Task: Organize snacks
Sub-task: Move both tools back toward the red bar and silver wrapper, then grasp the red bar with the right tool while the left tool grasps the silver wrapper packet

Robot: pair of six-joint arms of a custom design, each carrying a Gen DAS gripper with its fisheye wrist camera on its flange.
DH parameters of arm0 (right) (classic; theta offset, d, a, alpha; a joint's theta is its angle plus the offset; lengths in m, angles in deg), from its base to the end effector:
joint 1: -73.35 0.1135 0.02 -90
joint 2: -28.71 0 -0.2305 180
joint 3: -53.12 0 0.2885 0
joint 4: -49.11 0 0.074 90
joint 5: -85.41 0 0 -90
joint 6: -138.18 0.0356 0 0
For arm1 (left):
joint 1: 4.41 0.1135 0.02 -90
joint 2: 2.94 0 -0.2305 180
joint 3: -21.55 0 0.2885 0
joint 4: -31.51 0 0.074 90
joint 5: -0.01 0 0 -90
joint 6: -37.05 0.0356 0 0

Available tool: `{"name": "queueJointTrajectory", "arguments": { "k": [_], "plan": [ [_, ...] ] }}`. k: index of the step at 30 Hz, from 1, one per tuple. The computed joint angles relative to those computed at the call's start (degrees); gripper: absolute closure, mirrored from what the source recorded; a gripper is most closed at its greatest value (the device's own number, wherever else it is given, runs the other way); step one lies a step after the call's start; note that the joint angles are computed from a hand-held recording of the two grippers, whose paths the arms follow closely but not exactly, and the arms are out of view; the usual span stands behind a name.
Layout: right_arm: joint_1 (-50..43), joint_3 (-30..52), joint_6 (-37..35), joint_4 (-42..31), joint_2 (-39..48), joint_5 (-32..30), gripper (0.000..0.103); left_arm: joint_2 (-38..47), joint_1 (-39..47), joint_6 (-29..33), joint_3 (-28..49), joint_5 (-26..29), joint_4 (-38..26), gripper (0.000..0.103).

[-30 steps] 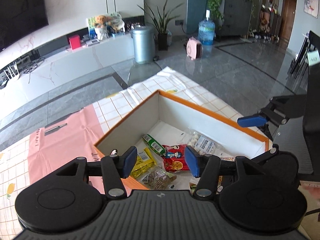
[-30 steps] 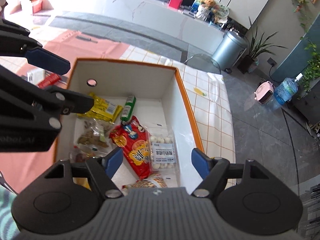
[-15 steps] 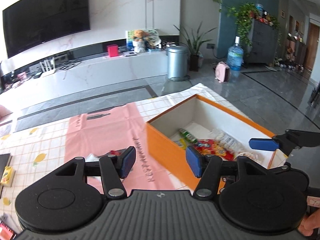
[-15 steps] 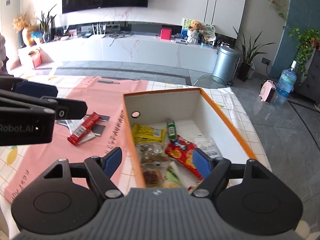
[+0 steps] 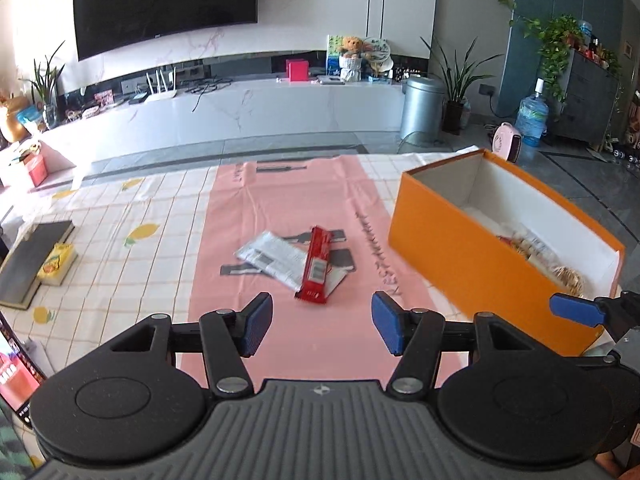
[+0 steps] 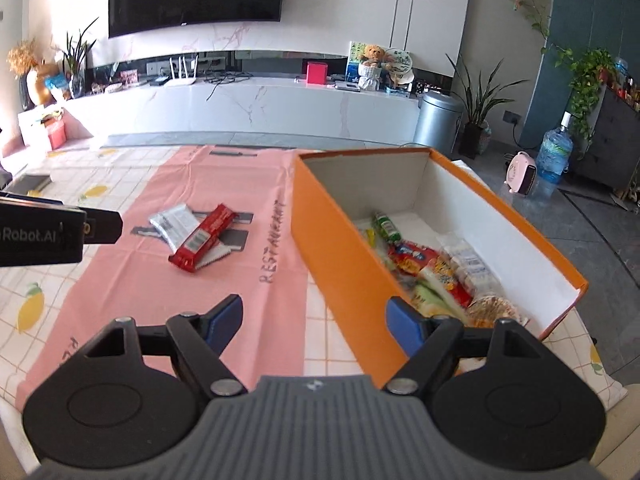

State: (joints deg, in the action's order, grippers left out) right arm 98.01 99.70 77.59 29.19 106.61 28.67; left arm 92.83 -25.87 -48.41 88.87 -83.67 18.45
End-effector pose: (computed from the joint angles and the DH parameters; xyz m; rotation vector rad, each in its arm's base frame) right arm 0.2654 0.1004 0.1080 0.3339 2.2684 -0.2421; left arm 0.3511 -0.1422 0.1329 0.5744 2.2331 -0.2786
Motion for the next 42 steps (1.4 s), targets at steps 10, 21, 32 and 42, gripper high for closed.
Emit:
{"name": "queueJointTrajectory", "arguments": {
  "k": [10, 21, 32, 42],
  "plan": [
    [1.17, 6.72, -1.31, 6.15, 14.53, -3.36, 0.028, 9.61, 5.63, 0.05, 2.65, 5.69, 0.18, 0.054],
    [-1.18, 16.57, -2.02, 9.54, 27.74, -5.10, 0.039, 18.37, 10.07, -5.18, 9.64, 11.77, 0.88, 0.060],
    [-6.39, 32.72, -7.13, 13.70, 41.33, -13.70, 0.049, 29.68, 9.86, -5.29, 23.45, 9.83, -3.20, 0.061],
    [-10.30, 50.18, -7.68, 8.24, 54.47, -21.28, 0.060, 35.87, 10.67, -7.98, 31.00, 11.06, -5.15, 0.061]
  ]
}}
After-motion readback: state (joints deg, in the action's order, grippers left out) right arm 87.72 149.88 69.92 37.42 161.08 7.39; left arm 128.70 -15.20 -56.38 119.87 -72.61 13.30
